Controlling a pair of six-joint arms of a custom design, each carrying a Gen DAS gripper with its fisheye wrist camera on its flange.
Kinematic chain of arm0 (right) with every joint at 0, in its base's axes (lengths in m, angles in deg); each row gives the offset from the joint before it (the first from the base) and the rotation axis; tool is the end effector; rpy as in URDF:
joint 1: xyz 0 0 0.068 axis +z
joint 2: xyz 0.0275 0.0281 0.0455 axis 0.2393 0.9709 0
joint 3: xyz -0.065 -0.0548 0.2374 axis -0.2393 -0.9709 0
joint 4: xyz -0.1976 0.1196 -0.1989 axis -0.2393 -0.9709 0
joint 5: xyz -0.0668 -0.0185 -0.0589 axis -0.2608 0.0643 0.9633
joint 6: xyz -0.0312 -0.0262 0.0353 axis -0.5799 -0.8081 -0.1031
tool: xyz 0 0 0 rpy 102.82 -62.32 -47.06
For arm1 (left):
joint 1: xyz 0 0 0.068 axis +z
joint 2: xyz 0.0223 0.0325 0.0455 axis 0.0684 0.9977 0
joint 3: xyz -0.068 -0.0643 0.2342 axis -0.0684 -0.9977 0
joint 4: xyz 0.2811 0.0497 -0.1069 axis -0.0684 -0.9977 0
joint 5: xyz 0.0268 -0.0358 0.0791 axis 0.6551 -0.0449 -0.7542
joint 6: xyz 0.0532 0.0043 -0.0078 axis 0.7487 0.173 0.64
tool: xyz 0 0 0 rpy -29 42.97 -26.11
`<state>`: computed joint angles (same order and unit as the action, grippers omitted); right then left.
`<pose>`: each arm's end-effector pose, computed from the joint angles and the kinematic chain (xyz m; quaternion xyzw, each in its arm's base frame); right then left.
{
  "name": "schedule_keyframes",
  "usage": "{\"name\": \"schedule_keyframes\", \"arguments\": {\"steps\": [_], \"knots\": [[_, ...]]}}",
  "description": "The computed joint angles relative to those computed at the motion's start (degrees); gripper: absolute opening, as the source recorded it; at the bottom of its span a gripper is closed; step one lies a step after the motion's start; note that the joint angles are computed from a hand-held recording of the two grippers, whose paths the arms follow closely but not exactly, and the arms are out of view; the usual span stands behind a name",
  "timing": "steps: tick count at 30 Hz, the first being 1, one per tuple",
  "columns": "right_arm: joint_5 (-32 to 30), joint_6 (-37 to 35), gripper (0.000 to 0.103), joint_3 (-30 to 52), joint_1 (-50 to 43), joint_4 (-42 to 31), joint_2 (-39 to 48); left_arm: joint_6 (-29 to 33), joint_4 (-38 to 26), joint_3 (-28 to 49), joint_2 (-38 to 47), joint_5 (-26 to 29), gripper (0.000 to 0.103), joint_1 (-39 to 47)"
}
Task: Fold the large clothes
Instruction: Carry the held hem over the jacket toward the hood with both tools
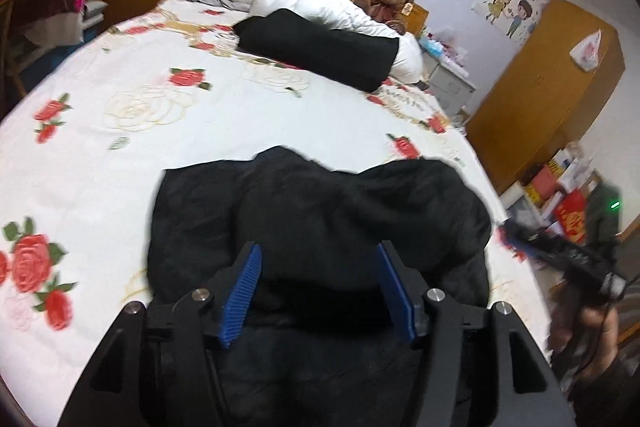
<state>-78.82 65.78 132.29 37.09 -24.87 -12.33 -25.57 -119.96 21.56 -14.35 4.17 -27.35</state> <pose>0.2663 0.1220 0.2927 -0.0302 0.9185 0.2383 0.3141 0.2314 -0.1341 0.3261 -0.1161 0.9075 -0.1811 0.3607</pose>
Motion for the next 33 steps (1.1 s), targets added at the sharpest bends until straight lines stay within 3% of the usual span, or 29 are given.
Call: {"name": "schedule_keyframes", "arguments": {"steps": [4, 6, 7, 8, 9, 12, 15, 17, 23, 28, 33], "knots": [[-14.8, 10.9, 0.063, 0.2, -5.9, 5.1, 5.7, -1.0, 3.5, 3.9, 5.8, 2.8, 0.061, 0.8], [-18.0, 15.6, 0.061, 0.1, -6.2, 8.3, 8.3, -0.8, 4.4, 4.6, 6.9, 2.9, 0.061, 0.1], [-17.6, 15.8, 0.042, 0.7, -5.2, 8.9, 9.5, -0.8, 4.6, 4.6, 7.1, 3.0, 0.061, -0.2], [-16.1, 15.5, 0.009, 1.5, -4.0, 8.4, 10.1, -0.8, 4.6, 4.6, 7.2, 3.0, 0.061, -0.5], [-15.1, 15.5, 0.003, 1.6, -3.1, 7.9, 10.2, -0.8, 4.4, 4.2, 6.8, 3.0, 0.061, -0.7], [-14.3, 19.1, 0.003, -4.7, -0.3, 10.9, 2.8, -1.8, 3.4, 1.6, 3.5, 3.0, 0.061, -1.1], [-11.3, 27.5, 0.003, -17.0, 4.7, 14.0, -11.7, -3.2, 1.9, -2.4, -2.2, 1.9, 0.061, -2.5], [-8.1, 31.4, 0.002, -23.2, 8.4, 14.3, -16.3, -4.5, 0.6, -4.7, -5.5, 0.9, 0.061, -3.6], [-5.3, 36.5, 0.001, -33.4, 11.1, 15.6, -15.9, -6.9, -1.7, -7.6, -8.3, 0.3, 0.061, -4.6], [-2.9, 33.1, 0.001, -30.5, 12.3, 12.6, -14.4, -5.4, 3.6, -8.8, -1.6, 2.6, 0.061, -3.3], [-3.4, 31.3, 0.000, -30.1, 12.1, 15.1, -10.5, -6.1, 8.2, -12.8, 5.9, 4.0, 0.060, -4.9]]}}
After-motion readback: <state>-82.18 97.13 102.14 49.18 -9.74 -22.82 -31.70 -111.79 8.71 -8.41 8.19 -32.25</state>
